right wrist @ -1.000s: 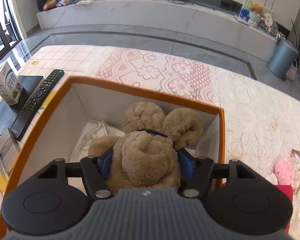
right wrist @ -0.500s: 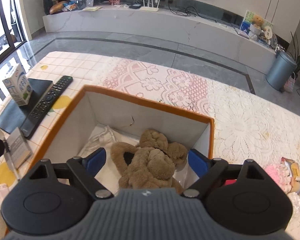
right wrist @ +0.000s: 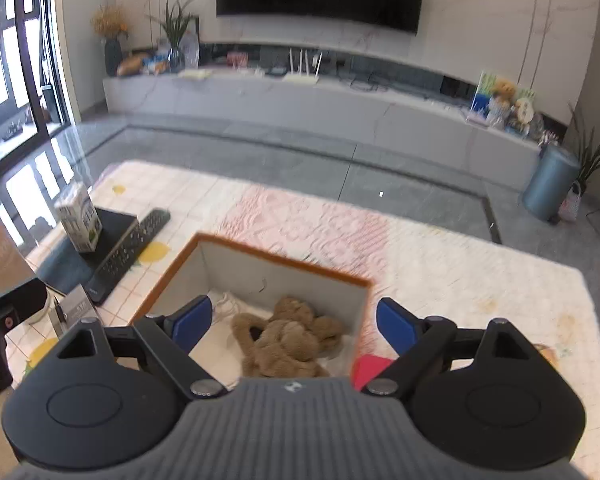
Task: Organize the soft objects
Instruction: 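Move both open tools from the box to the items on the lace table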
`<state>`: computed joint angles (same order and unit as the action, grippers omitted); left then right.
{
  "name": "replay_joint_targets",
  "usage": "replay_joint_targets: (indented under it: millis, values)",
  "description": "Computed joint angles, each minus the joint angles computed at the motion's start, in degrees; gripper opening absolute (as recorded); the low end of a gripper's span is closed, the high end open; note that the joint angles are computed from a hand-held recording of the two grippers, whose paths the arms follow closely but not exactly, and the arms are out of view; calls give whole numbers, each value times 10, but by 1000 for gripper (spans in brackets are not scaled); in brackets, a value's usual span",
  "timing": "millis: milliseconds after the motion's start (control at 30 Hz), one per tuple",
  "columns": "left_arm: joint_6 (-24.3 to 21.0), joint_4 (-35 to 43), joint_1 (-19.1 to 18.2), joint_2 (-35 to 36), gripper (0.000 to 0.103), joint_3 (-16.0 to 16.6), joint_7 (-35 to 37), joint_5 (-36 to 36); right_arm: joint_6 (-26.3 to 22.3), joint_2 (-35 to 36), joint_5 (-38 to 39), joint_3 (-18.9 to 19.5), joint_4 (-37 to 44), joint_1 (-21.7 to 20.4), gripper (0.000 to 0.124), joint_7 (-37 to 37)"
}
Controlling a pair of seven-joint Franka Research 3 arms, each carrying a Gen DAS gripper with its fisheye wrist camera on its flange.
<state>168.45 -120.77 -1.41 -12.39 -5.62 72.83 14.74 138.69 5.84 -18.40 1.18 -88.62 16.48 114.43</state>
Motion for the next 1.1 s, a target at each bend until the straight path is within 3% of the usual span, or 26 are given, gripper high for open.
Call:
replay_joint_targets:
  millis: [67, 167, 233, 433, 667, 733, 800, 867, 967, 1100]
  values:
    - [18, -10, -34, -14, 73, 20, 37, -48, 12, -38, -12, -4, -33, -5, 88, 12]
    - [16, -11, -126, -30, 73, 78, 142, -173, 20, -92, -29, 0, -77, -25, 88, 25]
    - [11, -9, -157, -39, 73, 88, 183, -226, 18, -124, -41, 7, -101, -43, 88, 26]
    - [24, -16, -149, -48, 74, 37, 173, -220, 27, -222, -36, 16, -178, -106, 91, 17]
    - [32, -14, -182, -22, 75, 12, 180, -212, 49, -308, -13, 18, -272, -184, 94, 11]
    - [39, -20, -240, -16, 76, 44, 248, -262, 59, -325, -9, 21, -303, -207, 95, 11]
    - [22, -12, -327, -6, 78, 99, 368, -372, 81, -343, 16, 12, -341, -219, 95, 8]
    - [-12, 8, -365, 11, 79, 121, 448, -448, 122, -363, 58, -2, -391, -225, 96, 12]
    - [-10, 24, -368, 43, 79, 105, 506, -478, 167, -374, 106, -6, -450, -247, 96, 24]
    - [18, 30, -336, 90, 79, 56, 490, -409, 181, -347, 131, -1, -479, -281, 96, 20]
